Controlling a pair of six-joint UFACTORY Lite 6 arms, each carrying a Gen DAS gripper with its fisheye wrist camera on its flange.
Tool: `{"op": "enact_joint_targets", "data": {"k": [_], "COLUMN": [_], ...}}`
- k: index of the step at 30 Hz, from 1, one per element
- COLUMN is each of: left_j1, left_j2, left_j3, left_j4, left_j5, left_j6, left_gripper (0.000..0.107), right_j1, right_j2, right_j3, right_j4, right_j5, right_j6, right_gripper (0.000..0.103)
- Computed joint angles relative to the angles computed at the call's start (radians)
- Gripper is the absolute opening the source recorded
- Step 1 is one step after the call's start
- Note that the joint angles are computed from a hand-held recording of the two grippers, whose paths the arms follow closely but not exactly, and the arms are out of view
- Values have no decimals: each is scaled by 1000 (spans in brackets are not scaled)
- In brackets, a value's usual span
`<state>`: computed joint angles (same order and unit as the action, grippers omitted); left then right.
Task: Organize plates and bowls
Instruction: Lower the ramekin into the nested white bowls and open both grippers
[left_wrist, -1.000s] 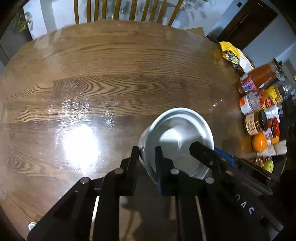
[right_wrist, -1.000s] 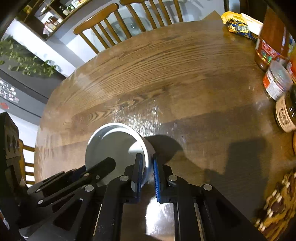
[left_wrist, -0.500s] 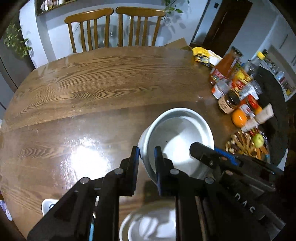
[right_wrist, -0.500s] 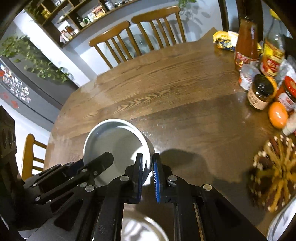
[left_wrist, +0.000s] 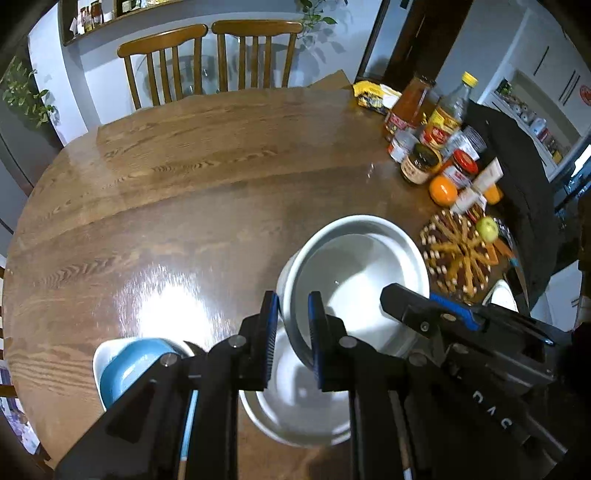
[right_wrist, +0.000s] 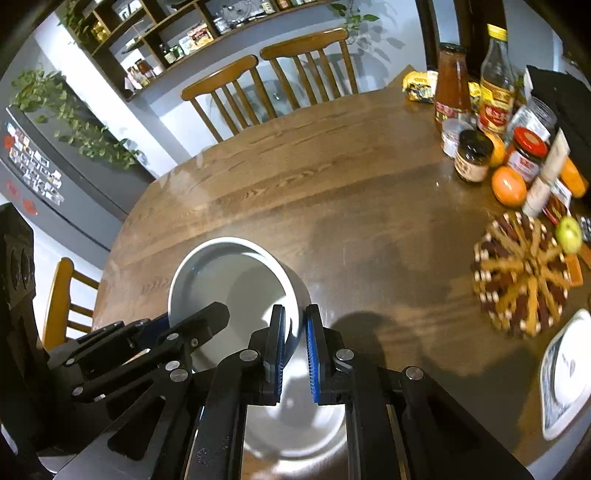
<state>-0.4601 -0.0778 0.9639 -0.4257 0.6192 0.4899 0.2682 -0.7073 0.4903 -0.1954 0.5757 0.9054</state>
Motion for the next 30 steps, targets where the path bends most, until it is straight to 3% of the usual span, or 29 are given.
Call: {"op": "enact_joint_targets", "data": {"k": [5,13,26,30], "left_j1": [0,-2,3,1], "left_j2": [-62,-91,25,50], "left_j3": [-97,-199,-213,-213], "left_j4": [-2,-14,-24,-19], "left_j5": [11,6,-20,-34], "left_j6": [35,72,80,70], "left_gripper": [14,14,14,14], "right_j1": [159,256,179,126], "right_j2": [-90,-143,-40,-1], "right_j3": [-83,-181,-250,-266], "right_j4": [-110,-140,-13,79], "right_j5": [77,101,-40,-89], "right_j6": [257,404,278,157], "right_gripper": [13,13,13,13]}}
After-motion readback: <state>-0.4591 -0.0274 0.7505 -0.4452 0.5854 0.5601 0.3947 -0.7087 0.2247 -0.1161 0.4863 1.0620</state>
